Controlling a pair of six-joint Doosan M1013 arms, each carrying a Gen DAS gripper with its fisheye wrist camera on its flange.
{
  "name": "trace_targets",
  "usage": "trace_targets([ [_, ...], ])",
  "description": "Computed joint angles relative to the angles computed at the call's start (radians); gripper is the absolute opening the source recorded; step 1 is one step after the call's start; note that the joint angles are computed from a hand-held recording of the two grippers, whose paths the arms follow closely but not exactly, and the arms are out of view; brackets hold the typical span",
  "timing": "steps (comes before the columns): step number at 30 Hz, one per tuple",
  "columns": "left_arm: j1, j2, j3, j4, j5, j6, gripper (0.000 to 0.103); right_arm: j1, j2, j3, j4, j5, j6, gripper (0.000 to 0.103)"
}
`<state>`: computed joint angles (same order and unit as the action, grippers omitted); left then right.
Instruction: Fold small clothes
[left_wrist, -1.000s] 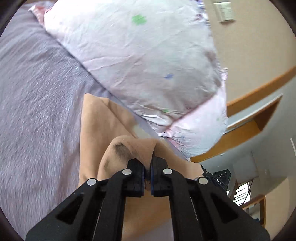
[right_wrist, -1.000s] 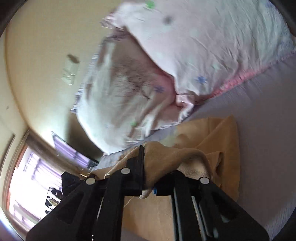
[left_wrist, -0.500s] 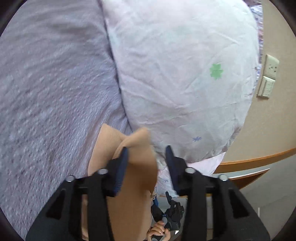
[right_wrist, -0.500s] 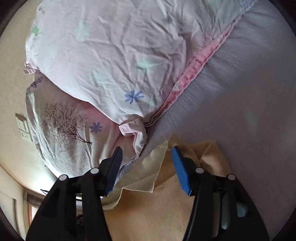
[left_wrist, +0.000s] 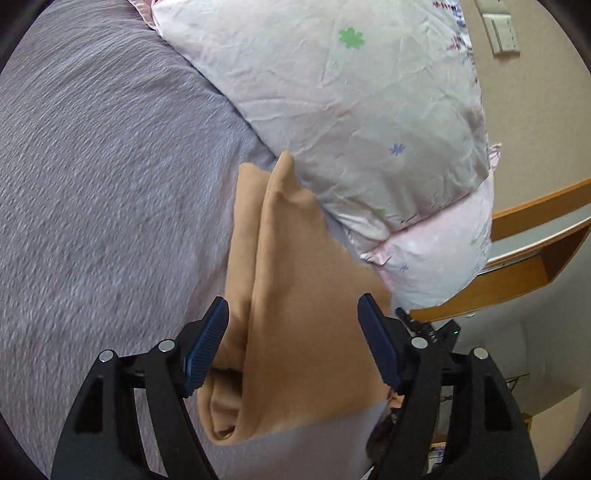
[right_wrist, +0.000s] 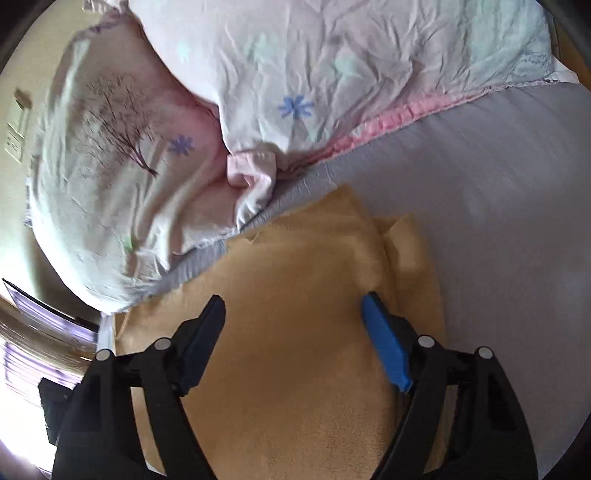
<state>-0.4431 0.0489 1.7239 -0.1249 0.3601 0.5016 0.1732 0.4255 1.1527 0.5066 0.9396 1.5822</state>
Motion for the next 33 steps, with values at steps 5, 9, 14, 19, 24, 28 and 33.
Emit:
trace_targets([
  [5,-0.026,0.027,-0.052,0.113,0.141,-0.02,0.072,-0.019,-0.101,0.133,0.218,-0.12,-0.315,0.089],
  [9,-0.068,0.087,-0.148,0.303,0.351,-0.06,0.073,-0.056,-0.134,0.22,0.523,-0.165,-0.582,0.091],
  [14,-0.096,0.154,-0.246,0.422,0.516,-0.057,0.066,-0.094,-0.118,0.24,0.707,-0.105,-0.621,0.092],
  [19,-0.03,0.111,-0.152,0.126,0.266,-0.043,0.021,-0.111,-0.131,0.263,0.795,-0.103,-0.681,0.092],
  [24,-0.019,0.087,-0.114,0.023,0.118,-0.011,0.015,-0.121,-0.134,0.277,0.856,-0.1,-0.701,0.092],
  [28,-0.051,0.119,-0.215,-0.039,0.037,0.118,0.015,-0.124,-0.155,0.307,0.907,-0.158,-0.752,0.092],
  [33,-0.111,0.296,-0.484,-0.366,0.102,0.533,0.015,-0.134,-0.173,0.333,0.929,-0.244,-0.748,0.092],
])
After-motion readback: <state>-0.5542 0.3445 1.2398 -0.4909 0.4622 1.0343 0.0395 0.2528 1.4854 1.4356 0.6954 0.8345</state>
